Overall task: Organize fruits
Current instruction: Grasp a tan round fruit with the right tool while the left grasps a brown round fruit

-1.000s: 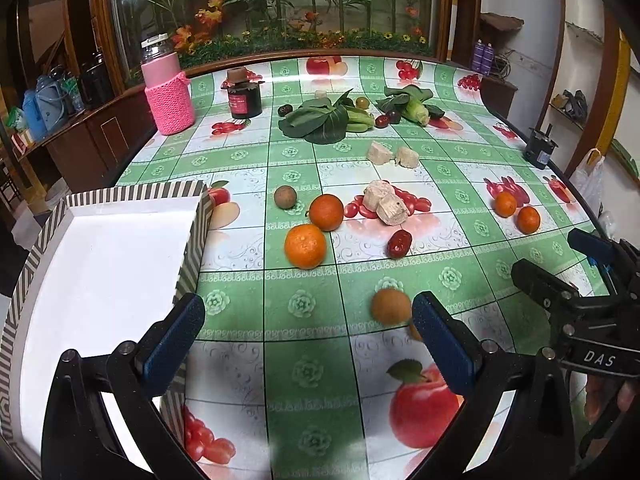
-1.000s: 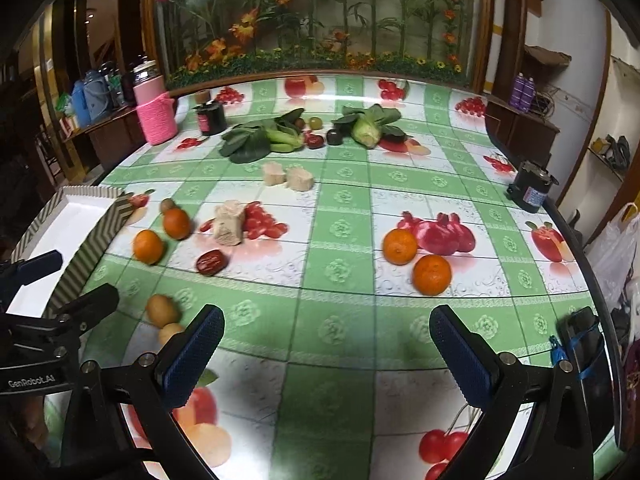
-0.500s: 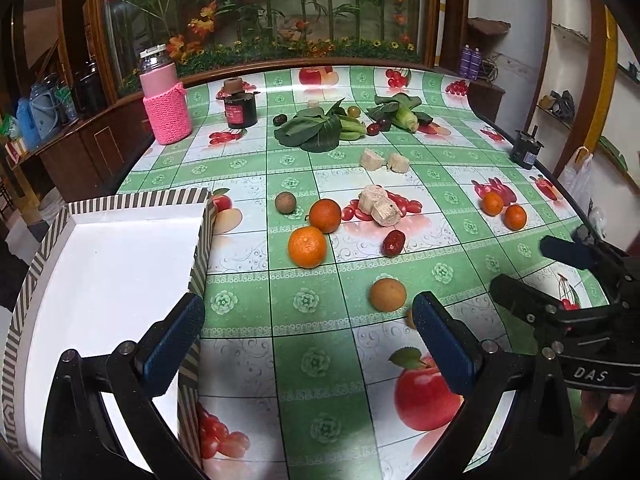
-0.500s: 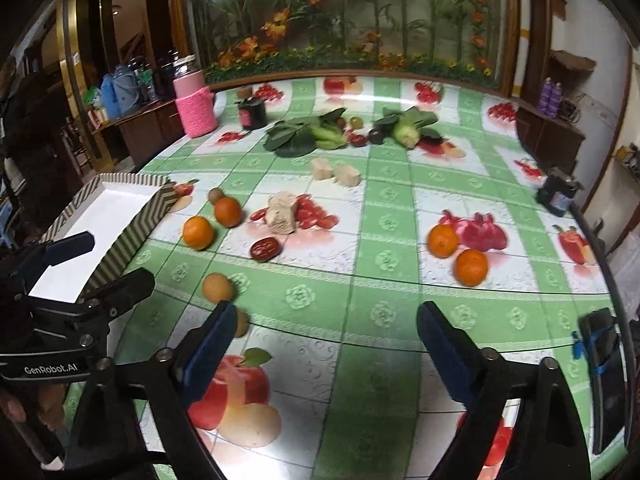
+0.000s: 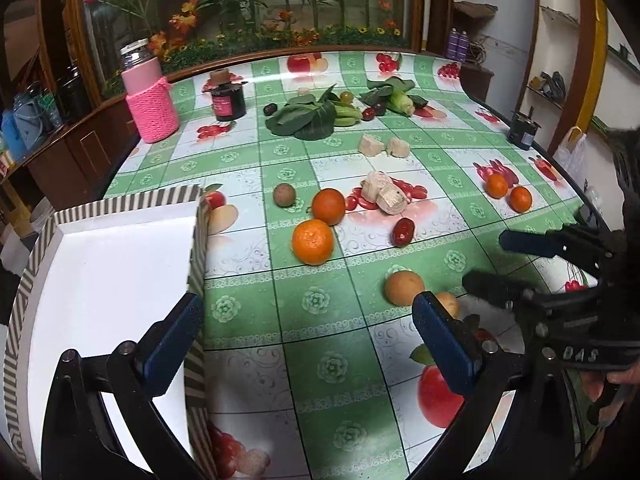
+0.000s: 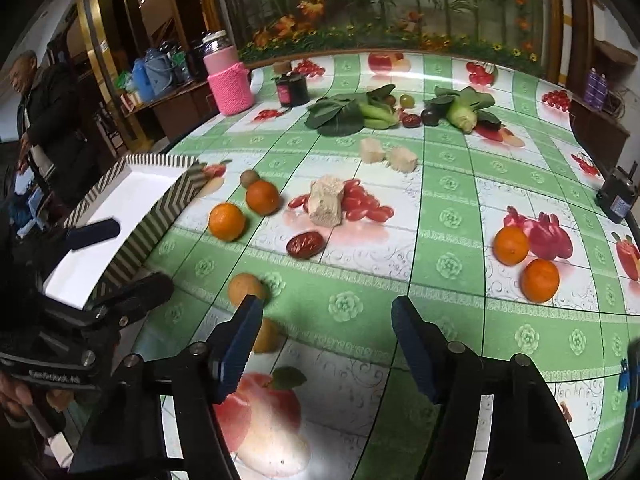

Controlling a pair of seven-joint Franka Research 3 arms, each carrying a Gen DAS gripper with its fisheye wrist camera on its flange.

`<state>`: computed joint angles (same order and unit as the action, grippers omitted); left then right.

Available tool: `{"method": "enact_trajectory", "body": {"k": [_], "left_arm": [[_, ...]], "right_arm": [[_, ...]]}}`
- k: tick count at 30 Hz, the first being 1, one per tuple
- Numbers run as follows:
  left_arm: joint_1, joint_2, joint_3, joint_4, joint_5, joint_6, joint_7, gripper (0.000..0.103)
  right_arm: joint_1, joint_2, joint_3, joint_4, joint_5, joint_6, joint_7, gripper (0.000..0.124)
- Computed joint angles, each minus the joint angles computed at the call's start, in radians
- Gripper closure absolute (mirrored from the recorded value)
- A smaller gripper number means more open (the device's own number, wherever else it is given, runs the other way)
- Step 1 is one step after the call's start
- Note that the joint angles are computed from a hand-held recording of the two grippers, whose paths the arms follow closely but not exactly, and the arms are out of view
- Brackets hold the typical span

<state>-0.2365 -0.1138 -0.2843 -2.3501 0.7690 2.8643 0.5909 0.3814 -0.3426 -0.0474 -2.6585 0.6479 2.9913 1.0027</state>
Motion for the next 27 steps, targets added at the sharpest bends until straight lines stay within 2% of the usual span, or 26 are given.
{"method": "enact_trajectory", "body": {"k": [2,5,8,10,13,15,19,22,24,27], "left_arm": [[-0.001,0.003,0.001,0.004,0.000,0.000,0.010,0.000],[-0.001,0.003,0.004,0.008,-0.007,-0.008,0.020,0.000],[0.000,0.002,0.009,0.009,-0.025,-0.004,0.033,0.000],[0.002,0.004,0.005,0.014,-0.014,-0.012,0.028,0.000],[-0.002,0.012,0.007,0.018,-0.028,-0.011,0.046,0.000],[-0.007,0.021,0.008,0.024,-0.041,-0.016,0.065,0.000],[-0.020,0.044,0.008,0.040,-0.055,-0.020,0.103,0.000],[-0.042,0.070,0.014,0.056,-0.142,-0.007,0.199,0.000],[-0.055,0.095,0.012,0.078,-0.172,-0.012,0.246,0.000],[-0.073,0.133,0.008,0.111,-0.226,-0.030,0.315,0.000]], "right_arm": [[0.042,-0.019,-0.041,-0.006,0.037,-0.043,-0.057,0.059],[0.060,-0.031,-0.048,-0.013,0.077,-0.072,-0.114,0.060],[0.053,-0.012,-0.028,-0.005,0.089,-0.097,-0.136,0.076],[0.047,0.009,-0.014,0.007,0.093,-0.110,-0.149,0.081],[0.040,0.042,0.015,0.019,0.093,-0.075,-0.160,0.089],[0.054,0.053,0.007,0.029,0.121,-0.074,-0.195,0.100],[0.017,0.046,0.032,0.020,0.093,-0.066,-0.175,0.100],[0.003,0.033,0.011,0.017,0.103,-0.071,-0.161,0.100],[-0.043,0.027,0.030,0.008,0.053,-0.062,-0.114,0.100],[-0.055,0.019,0.012,0.003,0.036,-0.067,-0.095,0.100]]}}
